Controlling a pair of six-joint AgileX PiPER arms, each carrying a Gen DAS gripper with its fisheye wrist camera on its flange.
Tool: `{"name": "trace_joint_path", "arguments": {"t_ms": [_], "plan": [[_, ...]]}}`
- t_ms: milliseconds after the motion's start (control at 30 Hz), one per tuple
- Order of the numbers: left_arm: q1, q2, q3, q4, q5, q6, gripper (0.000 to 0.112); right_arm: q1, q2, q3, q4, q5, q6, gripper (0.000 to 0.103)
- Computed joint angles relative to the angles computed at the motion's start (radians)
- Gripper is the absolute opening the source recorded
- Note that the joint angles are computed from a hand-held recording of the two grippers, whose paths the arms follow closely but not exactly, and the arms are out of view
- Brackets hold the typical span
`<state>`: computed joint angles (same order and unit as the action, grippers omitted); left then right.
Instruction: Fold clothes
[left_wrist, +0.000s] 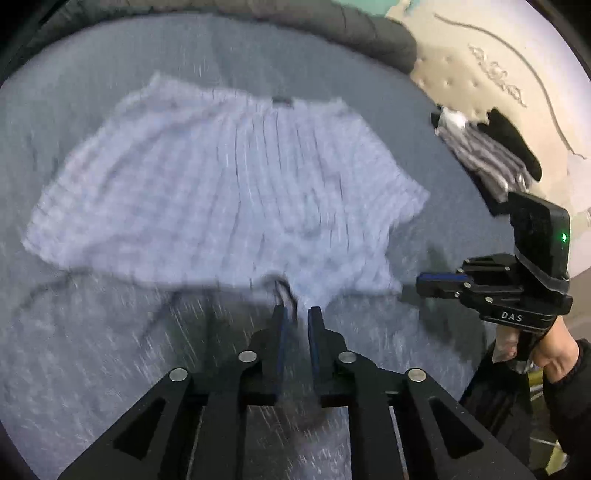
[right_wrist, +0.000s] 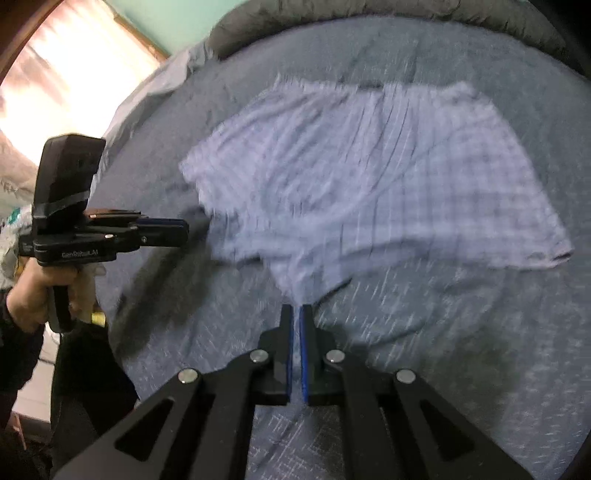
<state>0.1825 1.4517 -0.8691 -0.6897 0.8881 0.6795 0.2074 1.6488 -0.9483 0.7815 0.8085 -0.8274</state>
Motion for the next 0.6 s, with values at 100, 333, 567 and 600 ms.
{"name": "trace_joint_path", "arguments": {"t_ms": [100,333,567,600], "plan": [[-0.028,0.068,-0.058,-0.018,-0.008,-0.01,0.014,0.008,0.04,-0.054,0.05,-0.011,0.012,0.003],[-0.072,0.159,-0.031,0.046,-0.092,-0.07,0.014,0.117,0.153,-0.1,-0.044,-0.097,0.098,0.003],[0.026,0.141,0.05,0.008,-0.086,0.012,0.014,0.083,0.133,-0.031,-0.011,-0.089,0.041,0.004],[0.039,0.134,0.05,0.001,-0.08,0.022,0.014,0.077,0.123,-0.027,-0.007,-0.086,0.037,0.004]]}}
